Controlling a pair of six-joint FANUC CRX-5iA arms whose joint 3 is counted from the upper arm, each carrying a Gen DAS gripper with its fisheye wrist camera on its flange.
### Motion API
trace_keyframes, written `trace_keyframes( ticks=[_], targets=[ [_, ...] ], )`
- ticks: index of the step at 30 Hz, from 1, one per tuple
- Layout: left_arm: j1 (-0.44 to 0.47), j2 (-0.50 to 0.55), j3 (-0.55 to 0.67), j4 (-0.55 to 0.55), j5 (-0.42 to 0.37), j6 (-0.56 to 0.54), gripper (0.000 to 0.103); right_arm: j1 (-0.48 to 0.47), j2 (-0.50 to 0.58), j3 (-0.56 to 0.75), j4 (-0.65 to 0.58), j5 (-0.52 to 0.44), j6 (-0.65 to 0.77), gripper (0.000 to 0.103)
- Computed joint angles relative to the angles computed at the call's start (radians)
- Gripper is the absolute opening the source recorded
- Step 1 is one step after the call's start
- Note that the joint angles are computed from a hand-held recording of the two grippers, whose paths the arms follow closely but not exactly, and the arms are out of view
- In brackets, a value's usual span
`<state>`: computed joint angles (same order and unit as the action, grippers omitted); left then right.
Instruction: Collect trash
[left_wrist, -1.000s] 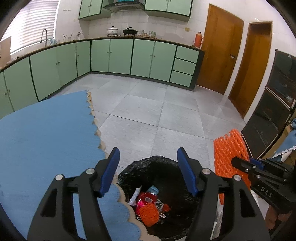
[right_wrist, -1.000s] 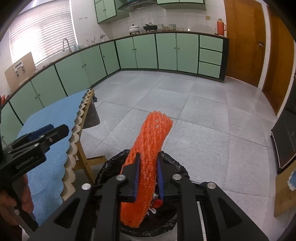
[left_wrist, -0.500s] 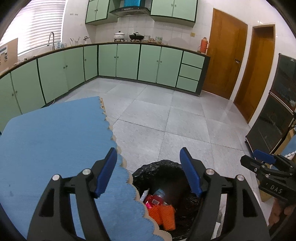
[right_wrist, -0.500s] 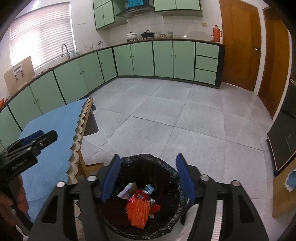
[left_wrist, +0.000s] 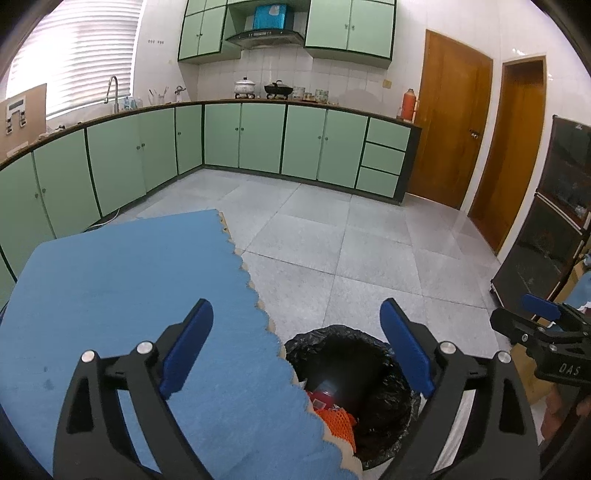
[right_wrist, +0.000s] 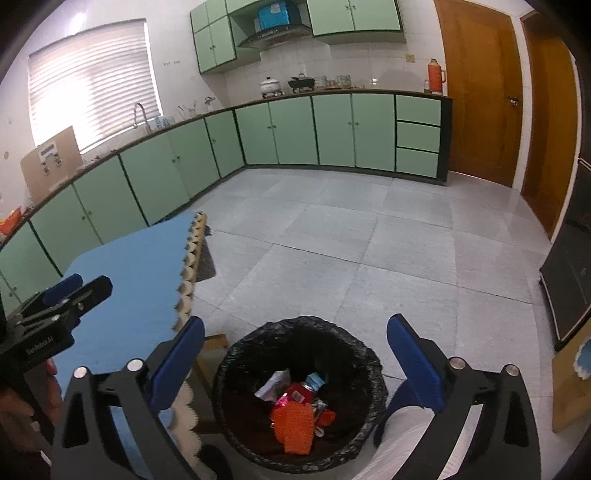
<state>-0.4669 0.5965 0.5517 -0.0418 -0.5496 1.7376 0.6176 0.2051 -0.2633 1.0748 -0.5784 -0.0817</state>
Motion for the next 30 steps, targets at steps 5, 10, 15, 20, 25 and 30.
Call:
trace_keyframes(
  ticks=[5,10,15,20,25,30],
  targets=[
    [0.002,-0.076,-0.09,-0.011,0.028,0.014,0.089,0.039,-0.023,-0.009,0.047,-0.026,-0.02,0.097],
    [-0.008,-0.155,-0.168,-0.085,0.033,0.081,0.09,0.086,-0.046,-0.012,0.071,-0.055,-0.023,0.097],
    [-0.01,-0.235,-0.255,-0.113,0.043,0.115,0.09,0.13,-0.068,-0.026,0.104,-0.066,-0.048,0.097],
    [-0.018,-0.302,-0.318,-0.177,0.062,0.18,0.09,0.166,-0.08,-0.035,0.128,-0.074,-0.065,0.097],
    [-0.016,-0.349,-0.368,-0.182,0.087,0.195,0.09,0.187,-0.088,-0.04,0.141,-0.082,-0.074,0.097],
    [-0.024,-0.374,-0.391,-0.219,0.095,0.224,0.09,0.201,-0.094,-0.041,0.159,-0.101,-0.091,0.097]
  ],
)
